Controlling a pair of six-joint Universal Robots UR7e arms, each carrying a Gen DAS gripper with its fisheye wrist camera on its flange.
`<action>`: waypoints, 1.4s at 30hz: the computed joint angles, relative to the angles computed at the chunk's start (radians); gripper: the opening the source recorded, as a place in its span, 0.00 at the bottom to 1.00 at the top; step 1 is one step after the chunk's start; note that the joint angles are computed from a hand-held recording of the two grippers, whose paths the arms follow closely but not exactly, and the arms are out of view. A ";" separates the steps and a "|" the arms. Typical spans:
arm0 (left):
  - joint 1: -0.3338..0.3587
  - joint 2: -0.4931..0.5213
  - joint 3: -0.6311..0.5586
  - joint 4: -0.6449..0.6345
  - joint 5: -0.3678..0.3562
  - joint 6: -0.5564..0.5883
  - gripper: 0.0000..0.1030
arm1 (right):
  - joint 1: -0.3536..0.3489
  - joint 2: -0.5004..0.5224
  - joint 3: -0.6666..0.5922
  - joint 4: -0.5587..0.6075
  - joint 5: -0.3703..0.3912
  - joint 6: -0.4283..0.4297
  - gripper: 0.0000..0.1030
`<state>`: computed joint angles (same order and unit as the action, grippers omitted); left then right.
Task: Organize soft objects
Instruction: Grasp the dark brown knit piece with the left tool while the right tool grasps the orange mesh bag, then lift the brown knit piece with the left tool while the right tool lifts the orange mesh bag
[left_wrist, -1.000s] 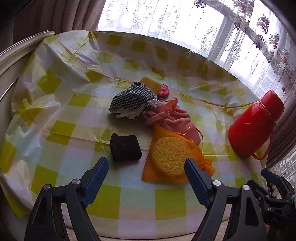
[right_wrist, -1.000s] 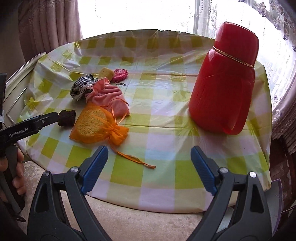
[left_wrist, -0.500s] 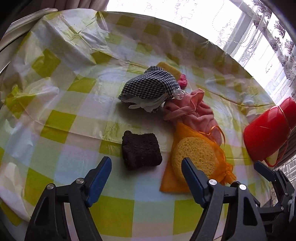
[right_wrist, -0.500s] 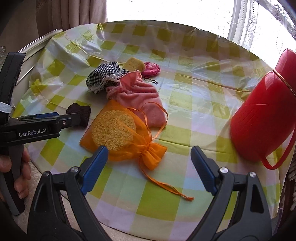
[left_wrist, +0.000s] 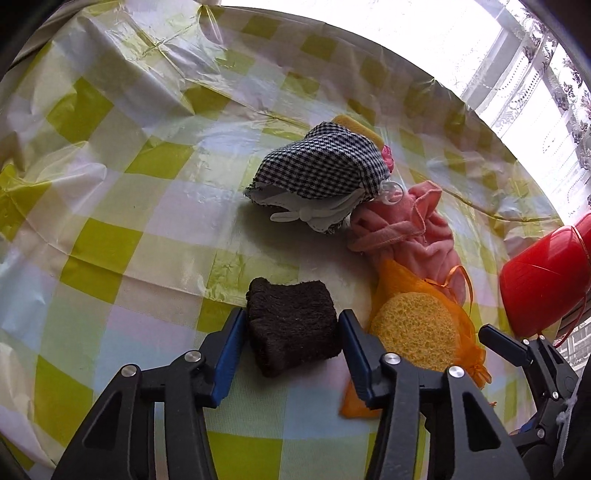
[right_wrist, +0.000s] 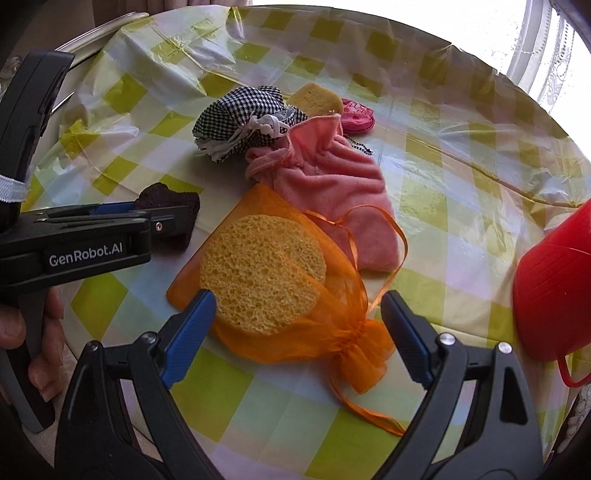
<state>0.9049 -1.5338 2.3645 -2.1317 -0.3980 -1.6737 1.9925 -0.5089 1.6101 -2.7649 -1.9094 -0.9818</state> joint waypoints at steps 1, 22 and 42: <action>0.000 -0.001 0.008 -0.022 0.004 0.012 0.45 | 0.002 0.005 -0.003 0.002 -0.004 -0.002 0.89; -0.018 -0.001 0.066 -0.167 0.045 0.079 0.25 | 0.013 0.051 -0.034 0.060 -0.006 0.034 0.81; -0.144 0.001 -0.033 0.354 0.101 -0.301 0.24 | -0.022 -0.076 0.049 0.009 0.060 0.107 0.81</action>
